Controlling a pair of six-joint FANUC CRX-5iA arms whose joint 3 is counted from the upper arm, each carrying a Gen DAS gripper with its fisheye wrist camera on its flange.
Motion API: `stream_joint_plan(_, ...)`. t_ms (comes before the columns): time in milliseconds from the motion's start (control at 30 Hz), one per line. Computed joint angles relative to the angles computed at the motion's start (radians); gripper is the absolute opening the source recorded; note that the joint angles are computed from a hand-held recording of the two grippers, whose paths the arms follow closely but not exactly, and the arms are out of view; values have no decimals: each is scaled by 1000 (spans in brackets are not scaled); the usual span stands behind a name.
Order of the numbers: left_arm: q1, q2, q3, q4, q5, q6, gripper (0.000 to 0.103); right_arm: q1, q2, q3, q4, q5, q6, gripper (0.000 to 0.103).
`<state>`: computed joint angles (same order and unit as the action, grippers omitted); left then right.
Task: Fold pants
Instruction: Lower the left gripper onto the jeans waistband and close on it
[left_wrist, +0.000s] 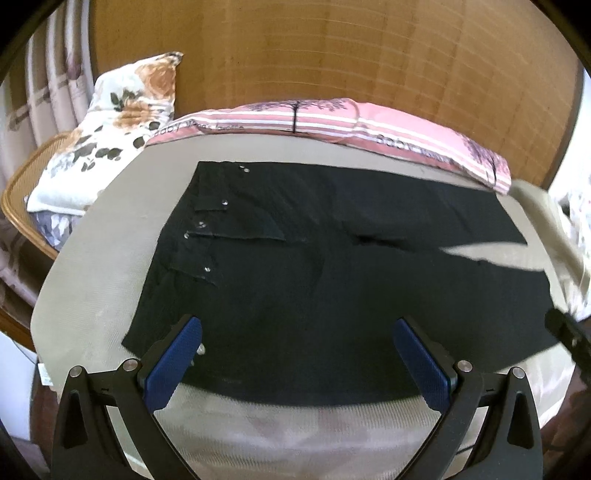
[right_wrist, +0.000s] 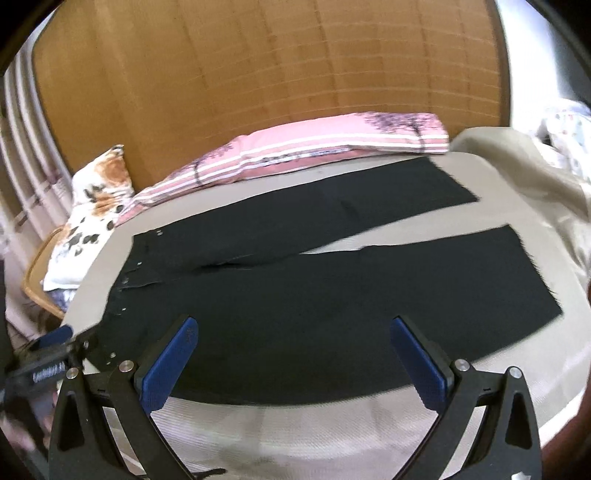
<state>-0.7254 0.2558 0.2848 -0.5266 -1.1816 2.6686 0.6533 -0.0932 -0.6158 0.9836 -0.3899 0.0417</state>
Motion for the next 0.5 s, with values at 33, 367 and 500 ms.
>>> stream_joint_plan(33,19,-5,-7,10,6,-9,103,1,17,22,-40,10,49,103)
stream_joint_plan(367,259,-55,-99,119,130,-98,93,-14,187,271,-366,13,478,103)
stream_joint_plan(500,378,-71,-157,226,247,-173,85,-32,279,429,-563,-26,677,103)
